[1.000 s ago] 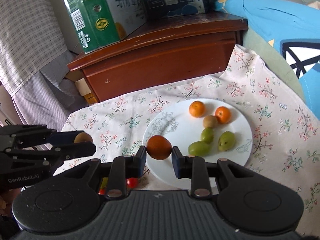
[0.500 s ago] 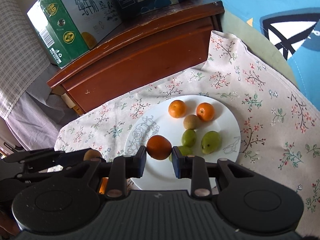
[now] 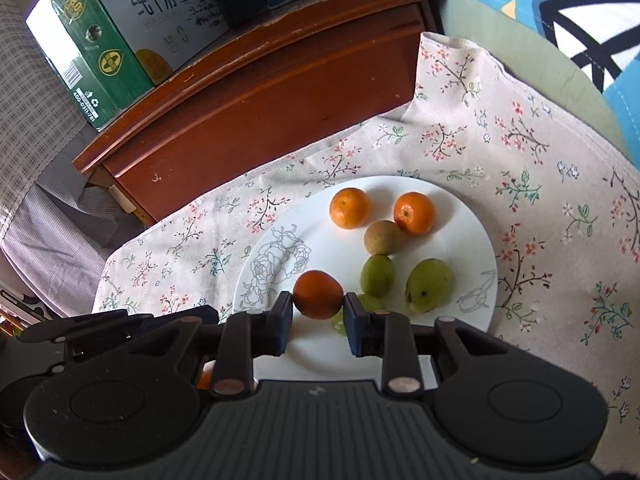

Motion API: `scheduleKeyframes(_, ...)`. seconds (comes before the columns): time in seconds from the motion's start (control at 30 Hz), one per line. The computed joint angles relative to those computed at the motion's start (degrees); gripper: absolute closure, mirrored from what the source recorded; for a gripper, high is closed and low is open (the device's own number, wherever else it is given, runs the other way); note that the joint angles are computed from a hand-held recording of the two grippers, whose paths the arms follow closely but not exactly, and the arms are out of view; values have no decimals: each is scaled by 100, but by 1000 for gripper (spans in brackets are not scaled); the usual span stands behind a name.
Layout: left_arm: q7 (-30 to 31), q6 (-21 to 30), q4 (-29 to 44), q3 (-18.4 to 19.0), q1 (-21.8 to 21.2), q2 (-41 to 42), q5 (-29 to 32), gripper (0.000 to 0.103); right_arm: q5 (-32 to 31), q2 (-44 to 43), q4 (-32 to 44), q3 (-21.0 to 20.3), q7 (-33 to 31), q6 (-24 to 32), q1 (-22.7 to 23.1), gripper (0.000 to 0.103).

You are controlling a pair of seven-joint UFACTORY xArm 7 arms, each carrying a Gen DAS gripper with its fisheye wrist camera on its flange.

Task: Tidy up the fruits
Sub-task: 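Open both grippers to drop the kiwi-like fruit and tangerine on the plate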

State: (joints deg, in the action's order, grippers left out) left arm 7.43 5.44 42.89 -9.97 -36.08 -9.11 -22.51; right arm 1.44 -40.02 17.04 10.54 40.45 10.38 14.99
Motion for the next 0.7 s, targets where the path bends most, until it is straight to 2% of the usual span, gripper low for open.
scheduleKeyframes(0.17, -85, -21, -19, -40, 27, -37, 40, 71, -68, -1, -2, 101, 121, -43, -126, 72)
scheduleKeyframes(0.2, -194, -40, -35, -84, 84, -56, 132, 67, -76, -17, -2, 100, 124, -52, -121, 71)
scheduleKeyframes(0.27, -886, -108, -105, -428, 534, -127, 791, 46, -102, -51, 10, 139, 153, -60, -145, 70)
scheduleKeyframes(0.33, -1518, -106, -136, -678, 911, -201, 1410, 39, -147, -98, 19, 196, 185, -59, -187, 69)
scheduleKeyframes(0.53, -2291, 214, -94, -597, 1125, -439, 2047, 31, -145, -195, 5, 143, 185, -77, -79, 66)
scheduleKeyframes(0.7, -2835, 537, -109, -657, 1413, -751, 2545, 30, -106, -278, -10, 89, 155, -3, 20, 66)
